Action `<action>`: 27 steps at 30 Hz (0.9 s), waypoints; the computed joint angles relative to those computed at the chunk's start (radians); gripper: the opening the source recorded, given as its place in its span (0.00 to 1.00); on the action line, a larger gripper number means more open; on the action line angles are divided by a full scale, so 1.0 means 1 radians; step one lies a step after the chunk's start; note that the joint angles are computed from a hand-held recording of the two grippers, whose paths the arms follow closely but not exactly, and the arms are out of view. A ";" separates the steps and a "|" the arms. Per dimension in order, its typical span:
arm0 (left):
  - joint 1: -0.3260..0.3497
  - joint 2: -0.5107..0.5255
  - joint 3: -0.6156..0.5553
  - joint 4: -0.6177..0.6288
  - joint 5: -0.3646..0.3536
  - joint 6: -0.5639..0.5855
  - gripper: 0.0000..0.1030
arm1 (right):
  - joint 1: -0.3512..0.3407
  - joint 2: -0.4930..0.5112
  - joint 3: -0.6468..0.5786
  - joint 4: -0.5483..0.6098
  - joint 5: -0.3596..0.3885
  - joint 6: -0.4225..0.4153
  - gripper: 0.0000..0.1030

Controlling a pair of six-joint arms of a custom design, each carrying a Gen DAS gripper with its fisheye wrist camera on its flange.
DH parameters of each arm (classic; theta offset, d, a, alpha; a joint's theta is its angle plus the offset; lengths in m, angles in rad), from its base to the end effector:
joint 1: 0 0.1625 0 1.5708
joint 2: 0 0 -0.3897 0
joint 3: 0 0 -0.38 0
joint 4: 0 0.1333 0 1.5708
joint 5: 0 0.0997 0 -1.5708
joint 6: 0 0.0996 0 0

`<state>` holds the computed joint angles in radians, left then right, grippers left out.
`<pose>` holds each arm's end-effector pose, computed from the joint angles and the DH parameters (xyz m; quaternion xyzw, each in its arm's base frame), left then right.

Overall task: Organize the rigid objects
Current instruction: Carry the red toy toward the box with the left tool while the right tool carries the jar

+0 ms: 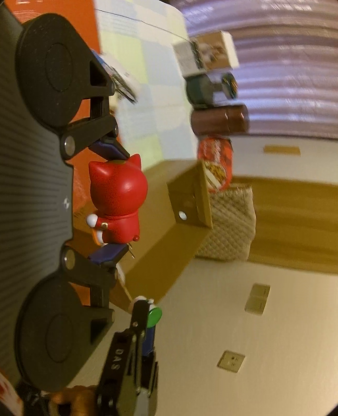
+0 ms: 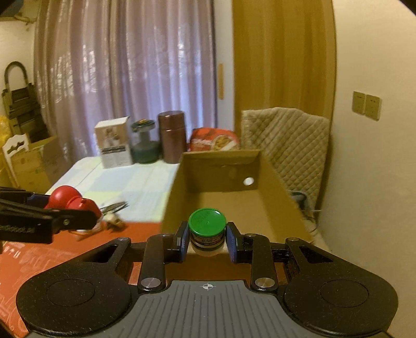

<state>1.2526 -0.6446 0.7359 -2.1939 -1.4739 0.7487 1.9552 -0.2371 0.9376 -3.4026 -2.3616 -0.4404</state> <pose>-0.1227 -0.8294 0.3271 0.4791 0.8363 -0.2464 0.1017 0.3486 -0.6951 0.0695 0.1231 -0.7965 0.4853 0.3389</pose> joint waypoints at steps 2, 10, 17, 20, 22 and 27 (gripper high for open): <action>-0.013 0.025 -0.026 0.014 -0.005 0.013 0.62 | -0.015 -0.023 0.003 0.025 0.002 0.026 0.26; -0.047 0.166 -0.191 0.107 0.018 0.020 0.62 | -0.071 -0.068 0.004 0.096 0.013 0.052 0.26; -0.058 0.288 -0.351 0.188 0.059 0.021 0.62 | -0.110 -0.072 -0.017 0.159 0.041 0.090 0.26; -0.059 0.328 -0.410 0.223 0.066 0.017 0.62 | -0.123 -0.071 -0.028 0.180 0.060 0.103 0.26; -0.059 0.349 -0.441 0.243 0.065 0.017 0.62 | -0.128 -0.069 -0.035 0.190 0.063 0.106 0.26; -0.059 0.401 -0.525 0.286 0.072 0.022 0.62 | -0.139 -0.069 -0.037 0.200 0.065 0.117 0.26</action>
